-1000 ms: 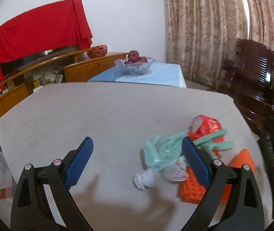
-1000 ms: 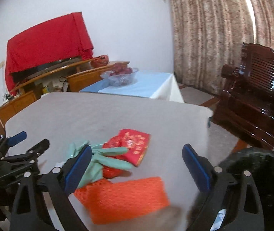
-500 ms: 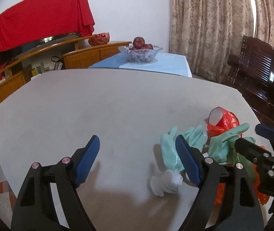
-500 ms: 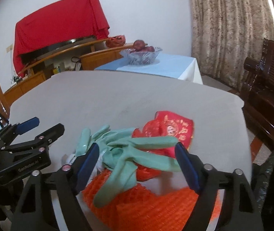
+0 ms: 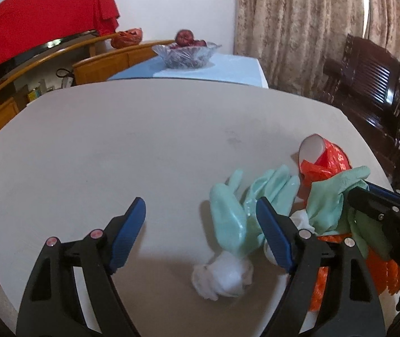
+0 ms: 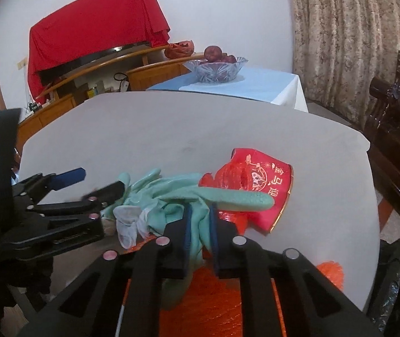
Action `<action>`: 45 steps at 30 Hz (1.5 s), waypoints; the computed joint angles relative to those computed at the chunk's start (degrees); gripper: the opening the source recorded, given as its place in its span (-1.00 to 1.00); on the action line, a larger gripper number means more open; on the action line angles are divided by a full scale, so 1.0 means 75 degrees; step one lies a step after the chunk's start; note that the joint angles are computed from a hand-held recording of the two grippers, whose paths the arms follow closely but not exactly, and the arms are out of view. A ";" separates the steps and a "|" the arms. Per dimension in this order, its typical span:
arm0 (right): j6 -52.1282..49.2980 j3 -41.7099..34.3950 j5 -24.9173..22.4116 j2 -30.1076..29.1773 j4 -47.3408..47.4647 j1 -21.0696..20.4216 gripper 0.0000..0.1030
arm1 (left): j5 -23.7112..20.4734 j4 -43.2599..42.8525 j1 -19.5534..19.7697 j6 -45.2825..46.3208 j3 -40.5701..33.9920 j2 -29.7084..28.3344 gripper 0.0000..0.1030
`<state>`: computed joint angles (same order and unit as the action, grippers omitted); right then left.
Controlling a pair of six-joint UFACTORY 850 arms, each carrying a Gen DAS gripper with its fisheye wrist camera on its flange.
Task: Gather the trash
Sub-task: 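Grasp a green glove with the left tool while the right grasps the other glove, then carry both green gloves over the bin and open both tools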
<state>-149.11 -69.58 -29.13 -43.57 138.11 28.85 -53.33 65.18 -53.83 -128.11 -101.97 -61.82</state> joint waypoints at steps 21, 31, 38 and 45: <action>0.0266 0.0158 -0.0466 0.0405 -0.0295 -0.0131 -0.77 | -0.0003 0.0702 -0.0156 -0.0813 0.0171 0.0388 -0.91; 0.0469 0.0261 -0.0899 0.0719 -0.0549 -0.0265 -0.77 | -0.0745 0.0968 -0.0387 -0.0948 0.0235 0.0732 -0.92; 0.0178 0.0491 -0.1043 0.1054 -0.0376 -0.0361 -0.77 | -0.1187 0.1036 -0.0498 -0.0679 -0.0017 0.0757 -0.93; -0.0237 0.0919 -0.1173 0.1513 -0.0028 -0.0596 -0.77 | -0.1389 0.1119 -0.0596 -0.0525 -0.0255 0.0746 -0.93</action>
